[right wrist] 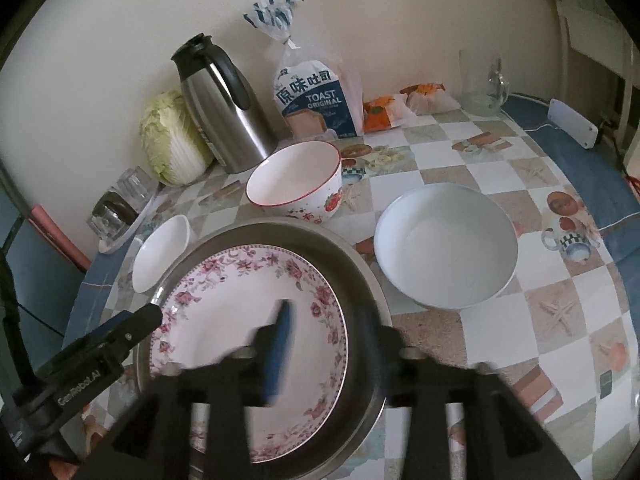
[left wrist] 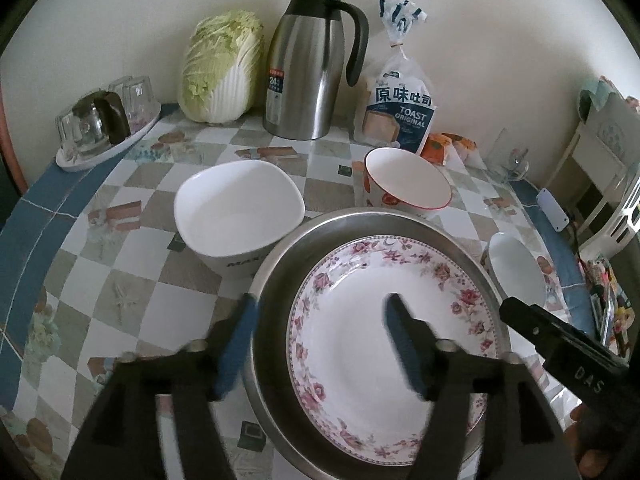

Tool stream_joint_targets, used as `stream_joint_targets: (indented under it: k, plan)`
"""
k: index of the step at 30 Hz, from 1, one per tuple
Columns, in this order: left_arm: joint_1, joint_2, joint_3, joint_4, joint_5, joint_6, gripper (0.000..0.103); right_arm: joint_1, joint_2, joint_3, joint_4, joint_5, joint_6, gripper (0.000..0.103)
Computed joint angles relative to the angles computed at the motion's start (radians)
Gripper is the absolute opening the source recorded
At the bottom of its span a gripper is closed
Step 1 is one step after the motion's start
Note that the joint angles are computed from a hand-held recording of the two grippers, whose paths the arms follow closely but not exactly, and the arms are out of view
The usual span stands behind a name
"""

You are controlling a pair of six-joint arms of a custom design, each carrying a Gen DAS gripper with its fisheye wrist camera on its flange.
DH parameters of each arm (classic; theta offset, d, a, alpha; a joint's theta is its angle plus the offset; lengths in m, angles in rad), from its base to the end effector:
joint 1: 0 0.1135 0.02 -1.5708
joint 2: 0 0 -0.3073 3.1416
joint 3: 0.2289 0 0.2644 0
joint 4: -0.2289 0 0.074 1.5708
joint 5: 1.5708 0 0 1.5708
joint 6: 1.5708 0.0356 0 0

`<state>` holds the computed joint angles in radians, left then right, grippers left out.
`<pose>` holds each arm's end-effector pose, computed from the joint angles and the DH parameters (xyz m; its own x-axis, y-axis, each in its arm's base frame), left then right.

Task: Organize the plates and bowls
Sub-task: 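Open both tools to release the rose plate inside the steel tray, then raise both tools off the tray and move toward the red-rimmed bowl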

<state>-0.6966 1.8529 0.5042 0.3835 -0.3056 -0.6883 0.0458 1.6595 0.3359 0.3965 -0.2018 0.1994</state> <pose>0.2234 -0.1729 0.0819 -0.7923 -0.1270 -0.5968 -0.0295 0.9849 -0.1706 0.2332 0.0178 0.0975 -0.8159 0.1569 -0.5565 -0.0035 0.9611 0.2760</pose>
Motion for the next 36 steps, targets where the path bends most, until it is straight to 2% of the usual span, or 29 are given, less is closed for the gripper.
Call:
stream_joint_targets:
  k: [1, 7, 10, 13, 15, 16, 17, 28, 36]
  plan:
    - [-0.002, 0.001, 0.001, 0.001, -0.002, 0.0, 0.082, 0.001, 0.001, -0.004, 0.005, 0.005, -0.001, 0.065]
    - [0.006, -0.004, -0.001, -0.01, -0.018, -0.016, 0.084, 0.0, 0.017, 0.002, 0.001, 0.012, -0.006, 0.074]
    - [0.012, -0.005, -0.009, -0.006, -0.022, -0.03, 0.094, -0.003, 0.017, -0.002, 0.009, 0.013, -0.008, 0.081]
    - [0.01, -0.004, -0.009, -0.015, -0.035, -0.042, 0.094, -0.002, 0.02, -0.004, 0.014, 0.011, -0.011, 0.087]
    - [0.008, -0.003, -0.007, -0.022, -0.042, -0.048, 0.094, 0.001, 0.025, -0.002, 0.009, 0.014, -0.012, 0.094]
    - [0.007, -0.004, -0.006, -0.028, -0.047, -0.052, 0.094, 0.003, 0.026, -0.001, 0.008, 0.018, -0.012, 0.102]
    - [0.007, -0.003, -0.005, -0.032, -0.049, -0.054, 0.094, 0.006, 0.026, -0.003, 0.01, 0.022, -0.013, 0.103]
    - [-0.006, -0.016, -0.007, -0.054, -0.068, -0.073, 0.094, -0.009, -0.003, -0.021, 0.007, 0.033, -0.014, 0.103]
    - [-0.042, -0.059, -0.026, -0.068, -0.1, -0.093, 0.094, -0.013, -0.062, -0.037, -0.046, 0.045, -0.028, 0.103]
